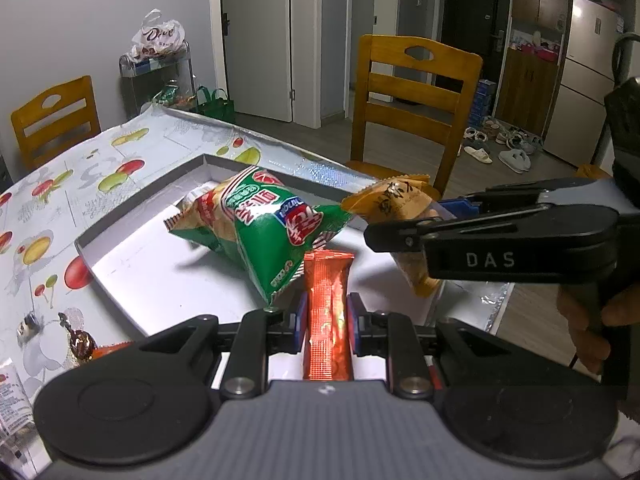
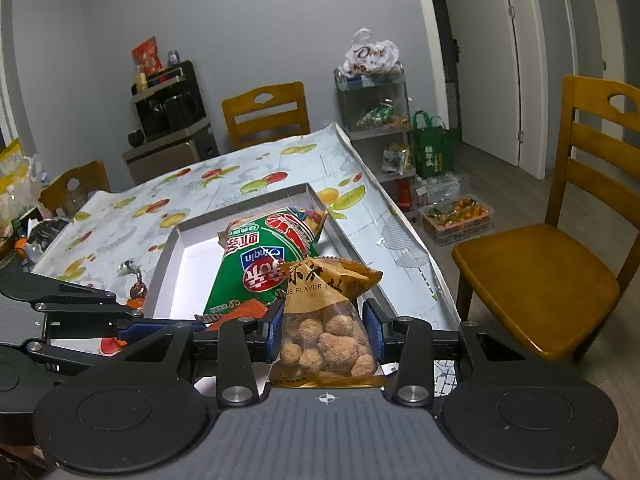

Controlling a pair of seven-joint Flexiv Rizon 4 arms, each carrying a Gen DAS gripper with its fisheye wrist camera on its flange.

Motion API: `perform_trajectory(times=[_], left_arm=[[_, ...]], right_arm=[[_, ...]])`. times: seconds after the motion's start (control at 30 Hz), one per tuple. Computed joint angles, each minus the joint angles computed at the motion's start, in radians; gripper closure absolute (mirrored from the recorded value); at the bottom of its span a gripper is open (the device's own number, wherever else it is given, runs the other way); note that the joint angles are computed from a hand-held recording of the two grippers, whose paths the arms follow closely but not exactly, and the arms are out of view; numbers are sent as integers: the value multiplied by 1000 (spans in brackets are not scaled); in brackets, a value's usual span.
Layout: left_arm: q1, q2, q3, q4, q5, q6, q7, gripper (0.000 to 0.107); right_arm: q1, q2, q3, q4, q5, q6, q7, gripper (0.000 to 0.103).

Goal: Organize snacks
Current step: 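Open both grippers to drop the peanut bag and orange stick into the tray, then move both grippers back over the remaining snacks on the table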

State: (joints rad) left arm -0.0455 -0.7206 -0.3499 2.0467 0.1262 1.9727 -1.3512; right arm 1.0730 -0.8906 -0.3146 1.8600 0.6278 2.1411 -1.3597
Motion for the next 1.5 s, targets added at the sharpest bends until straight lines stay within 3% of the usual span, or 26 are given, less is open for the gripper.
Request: perform_trajectory(times=[0.37,0.53,0.6,0.67,0.77,0.8,0.83,0.9,1.03,1.3,1.5], left_arm=[[63,-31,-58,-10,34,-8,3,90],[80,-36,-68,-5,44,8,-5,89],[109,-40,-92,3,59,15,-15,88],[145,-43,-119,18,81,29,-29,84],[190,-45,-144,41,123,70,-51,58],[196,-42,-144,49,135,88,-59,43],[200,-40,-138,58,148,116,-69,30],[210,-38,-131,71,183,165,-90,21],[217,-1,-85,107,236,219,-123,21],[202,81,85,221,245,364,-181,19],[262,101,172,298,221,416,-267,16]], right_arm=[[69,-35,-98,-21,18,-60,51,59],[101,-43,-133,-13,22,-43,64,39],[108,-43,-139,-11,28,-35,67,27],[99,-34,-124,-10,26,-19,69,18],[77,-17,-84,-8,22,17,52,12],[78,-14,-79,-12,30,21,40,11],[86,-12,-82,-18,44,25,25,11],[86,-8,-72,-27,64,43,-1,10],[84,12,-46,-50,94,67,-52,8],[64,20,41,-135,105,124,-140,4],[91,-1,58,-245,125,38,-255,3]])
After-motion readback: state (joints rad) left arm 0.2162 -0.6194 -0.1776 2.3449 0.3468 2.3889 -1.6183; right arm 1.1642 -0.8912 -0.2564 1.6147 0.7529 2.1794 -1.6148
